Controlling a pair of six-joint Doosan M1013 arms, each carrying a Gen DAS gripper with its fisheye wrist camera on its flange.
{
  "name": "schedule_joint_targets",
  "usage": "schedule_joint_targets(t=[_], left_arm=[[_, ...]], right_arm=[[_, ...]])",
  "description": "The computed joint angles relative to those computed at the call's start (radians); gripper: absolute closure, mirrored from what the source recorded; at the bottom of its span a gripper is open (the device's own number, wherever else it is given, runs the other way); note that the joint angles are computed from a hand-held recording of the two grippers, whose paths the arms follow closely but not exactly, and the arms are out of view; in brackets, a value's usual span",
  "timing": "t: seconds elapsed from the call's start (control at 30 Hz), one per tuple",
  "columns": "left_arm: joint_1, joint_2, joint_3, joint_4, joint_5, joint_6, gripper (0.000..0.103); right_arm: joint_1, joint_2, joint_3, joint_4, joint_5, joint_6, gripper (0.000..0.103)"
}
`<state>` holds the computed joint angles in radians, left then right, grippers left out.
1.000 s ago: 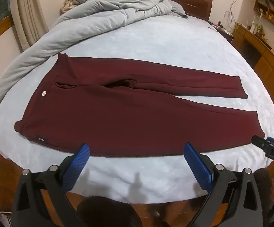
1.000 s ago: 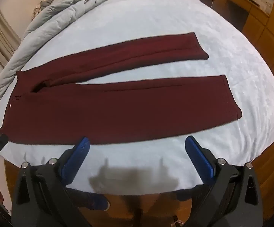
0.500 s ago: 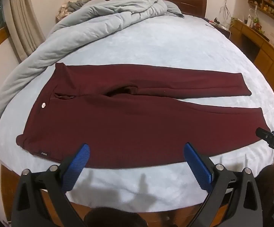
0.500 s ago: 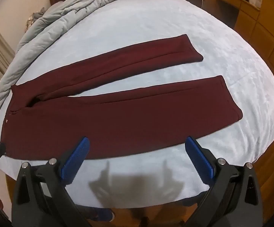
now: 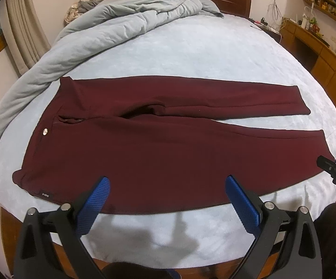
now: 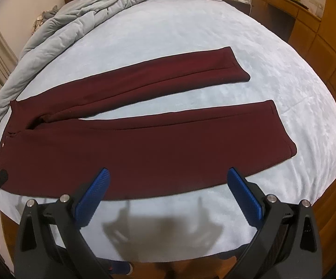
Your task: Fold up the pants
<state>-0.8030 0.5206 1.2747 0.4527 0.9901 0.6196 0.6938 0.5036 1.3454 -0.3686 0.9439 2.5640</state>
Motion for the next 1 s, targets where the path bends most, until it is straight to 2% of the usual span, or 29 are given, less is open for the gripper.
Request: schedule_joint_targets(t=[1.0], left_arm=[[0.001,0.01,-0.007,-0.001,0.0,0.003,0.004]], right_arm=[[0.006,-0.005,0.011,-0.024,-0.029,0.018,0.003]])
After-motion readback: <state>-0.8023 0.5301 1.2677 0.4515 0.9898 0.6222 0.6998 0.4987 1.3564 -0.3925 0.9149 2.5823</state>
